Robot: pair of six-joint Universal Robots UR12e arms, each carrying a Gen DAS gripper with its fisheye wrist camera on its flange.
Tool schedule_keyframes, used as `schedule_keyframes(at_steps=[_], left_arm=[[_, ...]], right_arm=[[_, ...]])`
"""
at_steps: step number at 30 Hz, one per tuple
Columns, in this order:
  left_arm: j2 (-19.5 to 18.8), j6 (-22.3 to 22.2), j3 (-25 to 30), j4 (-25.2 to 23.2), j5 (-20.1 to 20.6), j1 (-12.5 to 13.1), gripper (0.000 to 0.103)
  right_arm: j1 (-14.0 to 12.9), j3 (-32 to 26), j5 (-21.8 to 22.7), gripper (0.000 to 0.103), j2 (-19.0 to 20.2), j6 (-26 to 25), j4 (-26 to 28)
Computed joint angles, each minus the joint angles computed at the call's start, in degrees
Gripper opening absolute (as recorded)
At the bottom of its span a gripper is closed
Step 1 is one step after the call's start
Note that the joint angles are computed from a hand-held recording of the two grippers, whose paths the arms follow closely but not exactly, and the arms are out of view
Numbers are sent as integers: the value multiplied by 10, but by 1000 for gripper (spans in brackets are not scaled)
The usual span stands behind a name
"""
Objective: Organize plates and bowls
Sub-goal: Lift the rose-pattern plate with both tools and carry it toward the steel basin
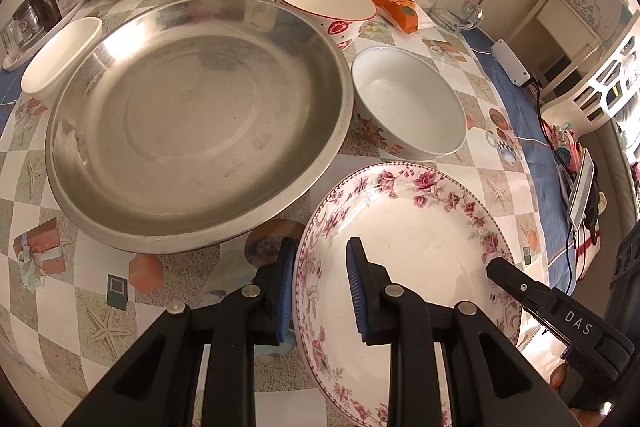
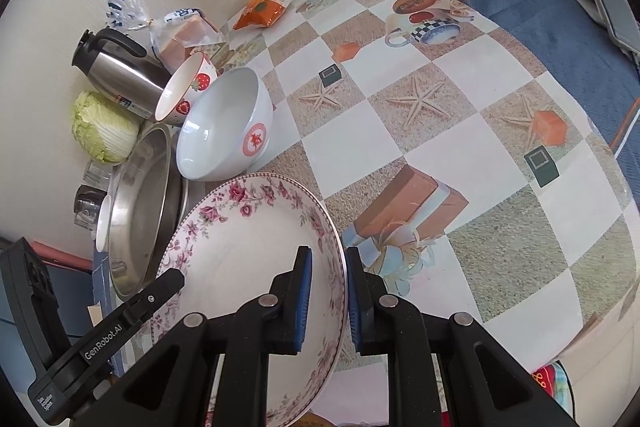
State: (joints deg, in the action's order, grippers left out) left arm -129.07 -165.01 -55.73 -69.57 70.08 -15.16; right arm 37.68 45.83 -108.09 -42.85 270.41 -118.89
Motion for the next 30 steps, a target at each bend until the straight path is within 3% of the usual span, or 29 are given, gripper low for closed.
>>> schedule_keyframes(at_steps=[17, 30], left_arm=[[11, 6, -13, 24, -12, 3, 26], [8, -17, -10, 58, -26, 6, 26]], right_arm=[[7, 4, -27, 18, -5, -3, -6], [9, -18, -47, 18, 3, -20, -1]])
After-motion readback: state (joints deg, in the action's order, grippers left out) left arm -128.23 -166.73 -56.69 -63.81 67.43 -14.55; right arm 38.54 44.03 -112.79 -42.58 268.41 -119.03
